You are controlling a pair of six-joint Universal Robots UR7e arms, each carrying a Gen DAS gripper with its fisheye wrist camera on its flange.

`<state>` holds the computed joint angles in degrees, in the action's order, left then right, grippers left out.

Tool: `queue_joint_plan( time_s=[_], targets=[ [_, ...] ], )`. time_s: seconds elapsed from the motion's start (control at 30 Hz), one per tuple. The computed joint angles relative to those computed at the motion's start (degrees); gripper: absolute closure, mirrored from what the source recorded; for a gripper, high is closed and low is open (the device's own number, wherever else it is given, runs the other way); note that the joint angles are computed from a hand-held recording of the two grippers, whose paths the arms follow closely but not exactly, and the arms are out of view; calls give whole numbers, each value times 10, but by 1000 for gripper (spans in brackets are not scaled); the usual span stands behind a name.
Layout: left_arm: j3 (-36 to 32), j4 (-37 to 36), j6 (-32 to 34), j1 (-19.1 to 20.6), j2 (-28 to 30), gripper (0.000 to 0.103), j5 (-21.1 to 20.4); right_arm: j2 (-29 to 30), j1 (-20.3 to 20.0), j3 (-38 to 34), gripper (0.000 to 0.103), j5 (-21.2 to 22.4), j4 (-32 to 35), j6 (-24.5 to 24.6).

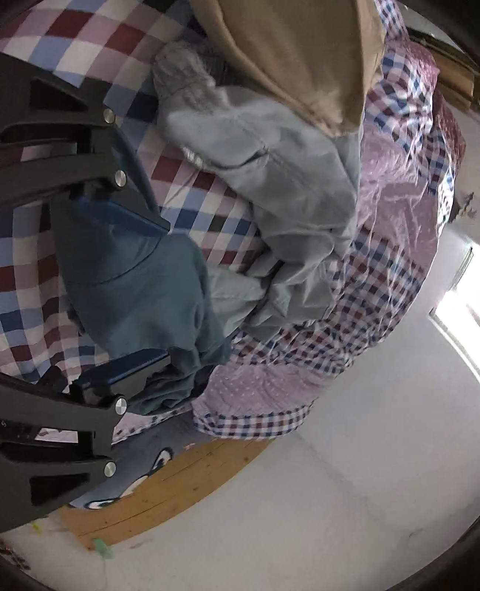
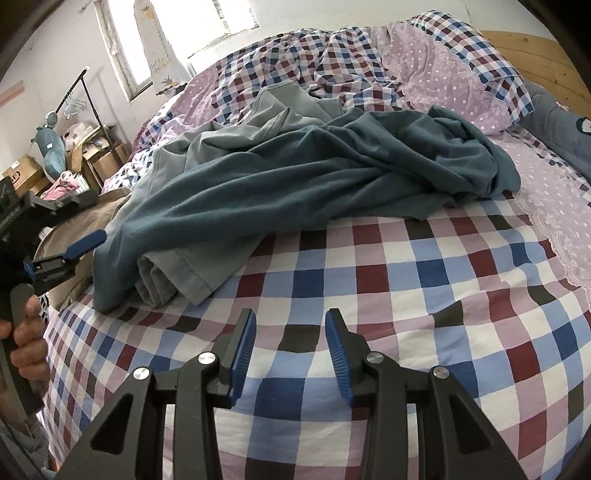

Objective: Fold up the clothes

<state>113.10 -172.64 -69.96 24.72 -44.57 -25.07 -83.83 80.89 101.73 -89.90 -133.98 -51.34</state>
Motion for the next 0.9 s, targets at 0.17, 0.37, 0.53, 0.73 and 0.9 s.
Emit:
queue_joint_plan(
  time_s=[0.17, 0.37, 0.53, 0.73, 0.9],
  targets=[
    [-46, 109, 9, 13, 14, 40, -23, -1, -3, -3, 61, 5, -4, 1],
    [-105, 202, 51, 5, 51, 101, -17, 6, -5, -24, 61, 14, -25, 5],
    [-131, 236, 73, -10, 69, 102, -29, 32, 0, -55, 62, 11, -76, -16],
    [-127, 231, 66, -10, 70, 102, -45, 97, 21, -101, 62, -28, -156, -63],
    [-117, 224, 56, -8, 63, 103, -44, 147, 32, -134, 62, -67, -196, -94]
  ],
)
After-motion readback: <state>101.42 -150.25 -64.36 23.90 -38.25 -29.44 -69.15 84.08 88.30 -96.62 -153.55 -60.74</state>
